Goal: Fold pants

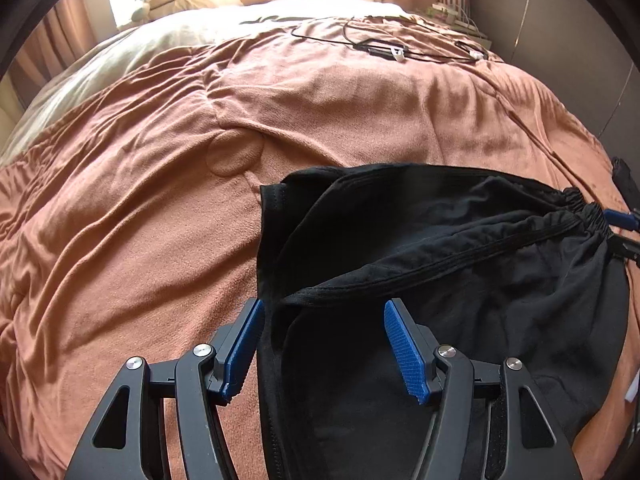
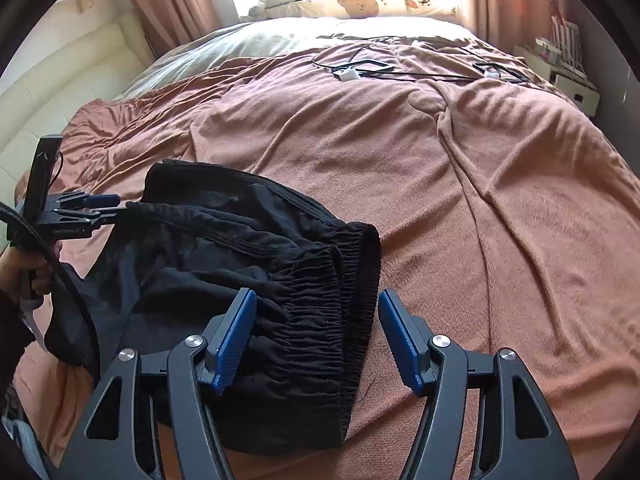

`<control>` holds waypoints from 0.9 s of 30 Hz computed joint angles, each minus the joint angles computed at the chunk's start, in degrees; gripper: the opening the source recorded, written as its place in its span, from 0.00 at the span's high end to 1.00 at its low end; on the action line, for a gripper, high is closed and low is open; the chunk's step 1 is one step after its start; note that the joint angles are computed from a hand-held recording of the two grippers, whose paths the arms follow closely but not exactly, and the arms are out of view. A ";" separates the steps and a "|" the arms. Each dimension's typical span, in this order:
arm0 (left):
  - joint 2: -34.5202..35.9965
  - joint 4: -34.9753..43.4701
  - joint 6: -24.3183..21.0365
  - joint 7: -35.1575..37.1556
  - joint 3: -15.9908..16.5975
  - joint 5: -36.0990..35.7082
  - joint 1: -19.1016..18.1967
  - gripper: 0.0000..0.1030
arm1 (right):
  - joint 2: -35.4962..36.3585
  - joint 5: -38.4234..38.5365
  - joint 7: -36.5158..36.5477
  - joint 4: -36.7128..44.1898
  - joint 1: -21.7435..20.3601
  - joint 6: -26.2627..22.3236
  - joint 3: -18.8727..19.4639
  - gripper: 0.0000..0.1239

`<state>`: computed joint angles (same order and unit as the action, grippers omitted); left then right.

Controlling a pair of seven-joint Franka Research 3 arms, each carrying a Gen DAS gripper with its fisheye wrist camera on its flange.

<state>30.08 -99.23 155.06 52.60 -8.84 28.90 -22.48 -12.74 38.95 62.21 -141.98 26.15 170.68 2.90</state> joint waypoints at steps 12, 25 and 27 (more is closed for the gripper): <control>1.02 0.96 -0.27 1.24 0.38 2.17 -0.60 0.91 | 3.66 -2.54 -4.00 2.49 -1.85 -2.64 1.31 0.74; -0.28 5.96 -3.16 -6.06 2.64 6.88 -2.40 0.93 | 0.76 -1.23 -1.52 1.28 -0.99 1.98 0.79 0.98; 1.08 8.06 -4.47 -6.49 3.10 7.88 -3.05 0.93 | 0.89 -2.29 0.84 0.98 -1.56 3.49 1.23 0.99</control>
<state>31.17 -91.17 150.59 46.11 -5.75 36.78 -25.53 -11.85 36.66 63.05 -141.00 24.59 174.18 4.14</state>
